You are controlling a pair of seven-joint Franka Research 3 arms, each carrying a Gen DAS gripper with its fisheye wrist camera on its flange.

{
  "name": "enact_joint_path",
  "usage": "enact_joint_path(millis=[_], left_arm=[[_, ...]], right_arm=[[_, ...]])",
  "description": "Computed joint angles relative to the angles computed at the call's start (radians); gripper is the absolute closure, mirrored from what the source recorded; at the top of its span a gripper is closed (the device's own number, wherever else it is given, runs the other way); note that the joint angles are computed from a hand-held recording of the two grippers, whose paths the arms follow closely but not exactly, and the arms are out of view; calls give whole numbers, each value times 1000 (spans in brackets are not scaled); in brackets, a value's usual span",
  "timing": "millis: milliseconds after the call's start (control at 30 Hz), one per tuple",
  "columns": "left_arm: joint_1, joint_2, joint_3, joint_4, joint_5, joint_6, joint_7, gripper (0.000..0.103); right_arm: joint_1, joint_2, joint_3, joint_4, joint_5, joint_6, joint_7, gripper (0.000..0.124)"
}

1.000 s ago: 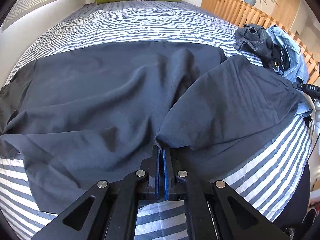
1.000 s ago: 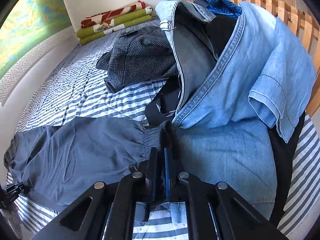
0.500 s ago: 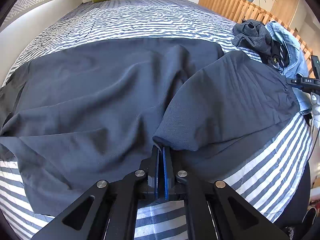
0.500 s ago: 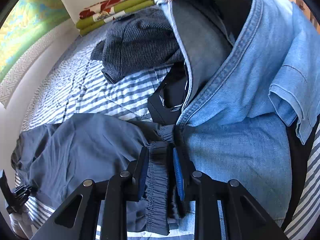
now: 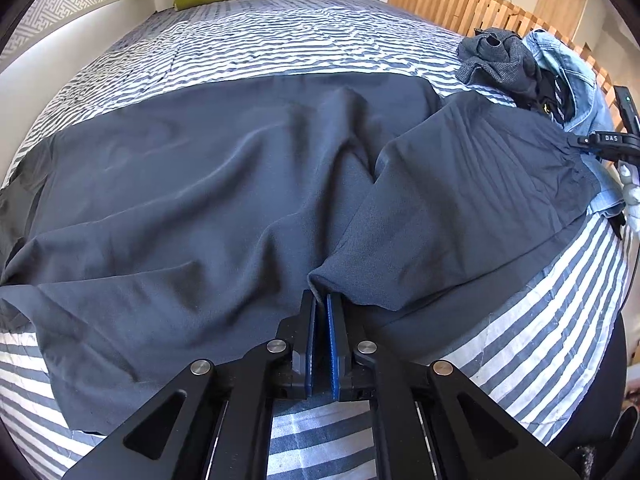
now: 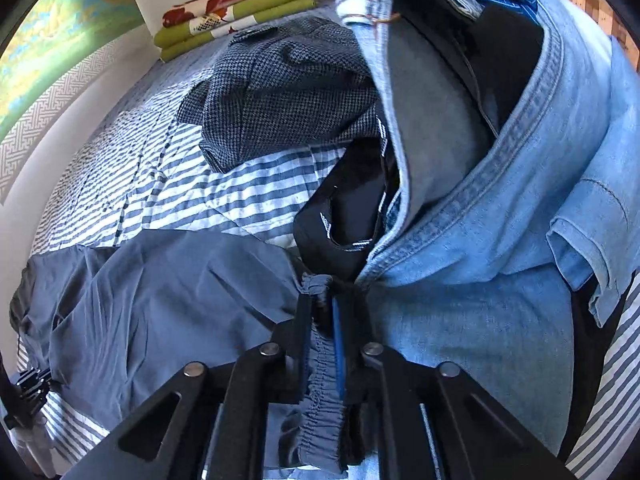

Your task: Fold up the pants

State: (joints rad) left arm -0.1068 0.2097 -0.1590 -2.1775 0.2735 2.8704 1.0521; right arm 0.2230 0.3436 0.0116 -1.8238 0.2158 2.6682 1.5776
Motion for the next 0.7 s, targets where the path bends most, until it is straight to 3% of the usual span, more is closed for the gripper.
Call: enact_joint_path(millis=[67, 233, 333, 467, 533, 600, 700], left_arm=[[0, 1, -1, 1, -1, 0, 0, 98], [-3, 7, 0, 9, 3, -5, -5, 96], [-8, 11, 4, 13, 13, -5, -16, 95], [1, 15, -5, 14, -3, 0, -4, 95], [4, 17, -6, 17, -10, 0, 2, 95], [2, 18, -5, 19, -9, -1, 2, 95], [3, 24, -6, 27, -12, -3, 8, 94]], right_arm=[[-36, -33, 28, -46, 78, 24, -47, 78], [-98, -53, 63, -86, 252, -32, -198, 76], [-161, -4, 104, -49, 452, -111, -308, 76], [-193, 29, 133, -32, 641, -113, -447, 74], [-190, 28, 126, -32, 681, -117, -473, 81], [-204, 10, 128, -47, 742, -151, -515, 102], [-220, -25, 128, -68, 856, -213, -621, 106]])
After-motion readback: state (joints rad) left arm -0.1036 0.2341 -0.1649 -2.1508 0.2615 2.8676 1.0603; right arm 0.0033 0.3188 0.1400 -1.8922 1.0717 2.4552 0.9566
